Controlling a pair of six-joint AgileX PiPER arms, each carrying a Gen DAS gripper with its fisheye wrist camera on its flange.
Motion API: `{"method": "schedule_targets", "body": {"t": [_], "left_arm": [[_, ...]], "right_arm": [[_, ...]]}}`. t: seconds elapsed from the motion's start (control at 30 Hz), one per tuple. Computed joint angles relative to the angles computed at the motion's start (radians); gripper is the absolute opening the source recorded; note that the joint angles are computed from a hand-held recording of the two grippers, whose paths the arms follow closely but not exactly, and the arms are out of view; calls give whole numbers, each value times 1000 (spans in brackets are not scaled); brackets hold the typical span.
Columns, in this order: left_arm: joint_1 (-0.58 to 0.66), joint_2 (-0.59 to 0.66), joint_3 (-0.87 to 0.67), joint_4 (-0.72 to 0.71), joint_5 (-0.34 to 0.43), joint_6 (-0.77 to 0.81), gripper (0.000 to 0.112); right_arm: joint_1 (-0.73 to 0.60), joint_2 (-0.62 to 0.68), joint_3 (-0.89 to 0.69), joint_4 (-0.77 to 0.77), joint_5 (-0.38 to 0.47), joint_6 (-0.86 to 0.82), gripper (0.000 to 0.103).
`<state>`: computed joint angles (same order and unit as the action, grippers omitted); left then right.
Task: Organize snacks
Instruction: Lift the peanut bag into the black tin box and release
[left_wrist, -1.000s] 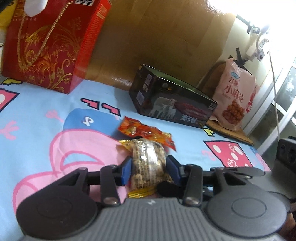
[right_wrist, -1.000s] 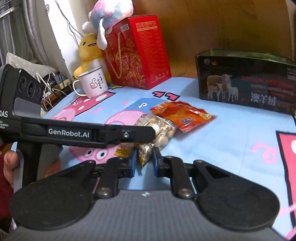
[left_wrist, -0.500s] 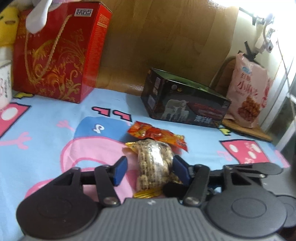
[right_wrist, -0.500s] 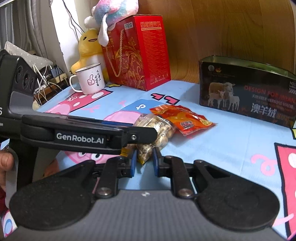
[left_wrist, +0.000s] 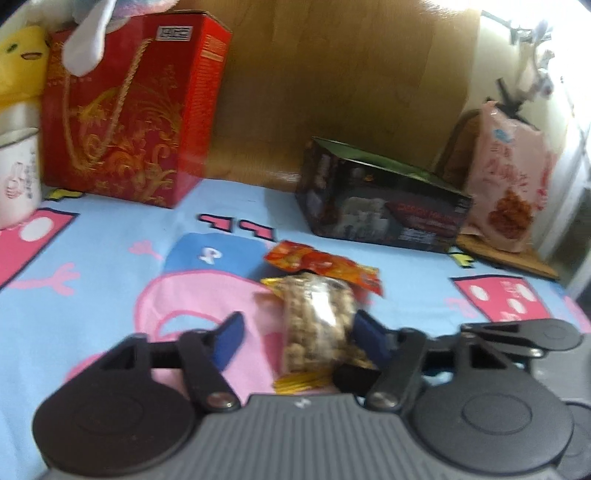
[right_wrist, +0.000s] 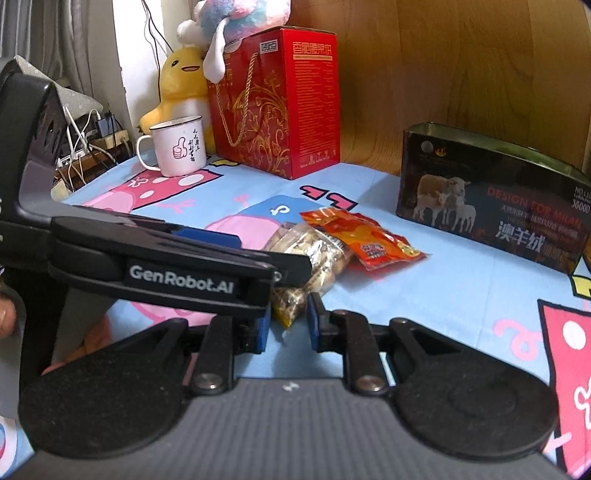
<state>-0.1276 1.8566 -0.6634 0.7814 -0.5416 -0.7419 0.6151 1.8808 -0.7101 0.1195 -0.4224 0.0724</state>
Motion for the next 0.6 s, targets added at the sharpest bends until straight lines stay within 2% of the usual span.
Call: {"method": "schedule_targets", "body": {"t": [0.07,0.1,0.2,0.27,0.4,0.47,0.53,0.6], "left_arm": [[25,7,-2,91,-40,-70,42],[31,11,-6,118,-51,-90,40],[37,16,-10,170,-72,-141,35],[39,7,-1,211,-97,-194,32],[24,-36,3,282,-159,-261,32],[-16,-64,-32,278,-145,-281,32],[-73,-78,-104,258,-90,-316,33],[-123,-51,-237,297,-14,-407,33]], "right_arm": [[27,-4,4,100,-2,-104,23],[27,-7,9,102,-4,-107,22],[2,-16,27,23,-14,-26,20],[2,-34,55,30,-32,-20,19],[-27,-129,156,-20,-78,1,18],[-61,-188,178,-26,-74,-21,18],[-114,-236,156,-36,-40,-43,18],[-167,-245,99,-31,-6,-91,18]]}}
